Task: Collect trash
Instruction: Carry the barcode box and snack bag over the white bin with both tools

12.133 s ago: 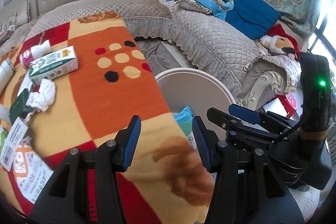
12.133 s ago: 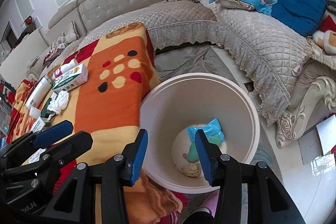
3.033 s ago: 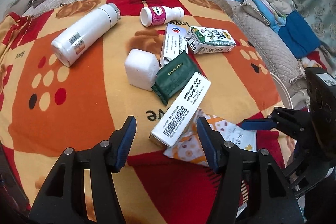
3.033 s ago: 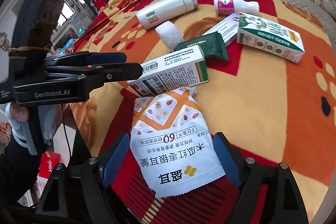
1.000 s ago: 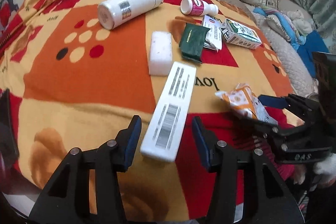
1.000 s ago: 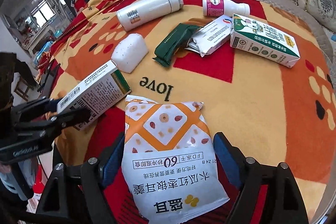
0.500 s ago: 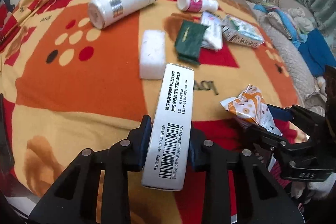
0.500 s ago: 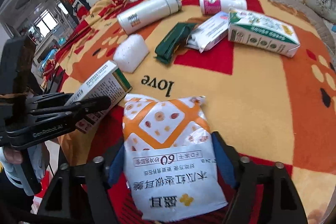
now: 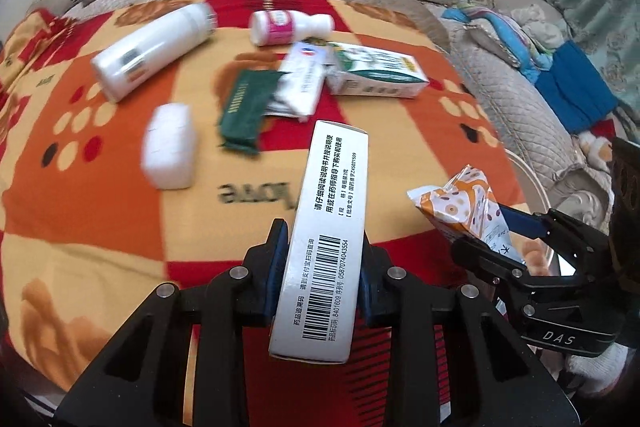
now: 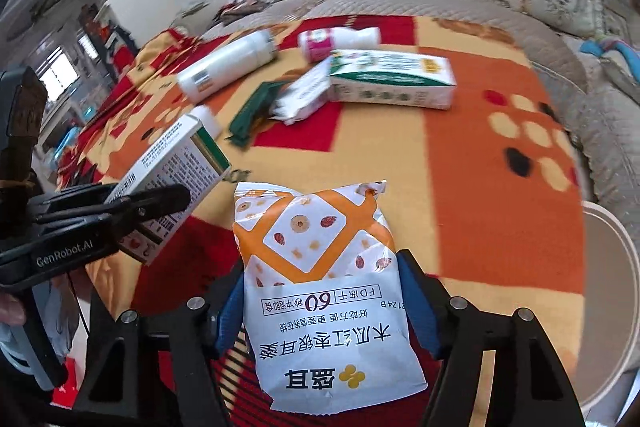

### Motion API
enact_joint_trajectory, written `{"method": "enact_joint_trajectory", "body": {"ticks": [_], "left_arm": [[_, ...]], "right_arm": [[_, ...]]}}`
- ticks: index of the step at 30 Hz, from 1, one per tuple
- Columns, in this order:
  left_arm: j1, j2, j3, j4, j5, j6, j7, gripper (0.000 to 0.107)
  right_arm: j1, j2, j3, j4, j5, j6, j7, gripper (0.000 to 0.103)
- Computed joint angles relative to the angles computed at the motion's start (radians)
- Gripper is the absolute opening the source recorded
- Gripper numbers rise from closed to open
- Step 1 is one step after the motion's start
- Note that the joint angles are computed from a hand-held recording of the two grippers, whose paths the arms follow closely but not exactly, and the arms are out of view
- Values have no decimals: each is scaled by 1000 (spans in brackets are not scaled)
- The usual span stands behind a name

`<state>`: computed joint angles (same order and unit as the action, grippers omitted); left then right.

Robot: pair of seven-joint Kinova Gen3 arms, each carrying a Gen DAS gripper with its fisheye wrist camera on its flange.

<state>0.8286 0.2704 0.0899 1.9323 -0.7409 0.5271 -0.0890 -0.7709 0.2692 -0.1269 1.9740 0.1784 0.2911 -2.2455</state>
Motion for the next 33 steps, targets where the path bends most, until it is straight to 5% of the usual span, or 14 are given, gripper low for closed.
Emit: {"method": "enact_joint_trajectory", "body": {"ticks": [5,15,33], "left_arm": [[30,54,5,-85,4,20,-31,28],[99,160,-10,-266,72,58,-159,28],[167,345,-13,-594,274,124,-453,28]], "right_arm": [[-41,-65,87,67,94,3,-135,68],[96,-165,63,192,208,-1,-291,69],[356,-236,5,333,218,-17,-304,70]]}}
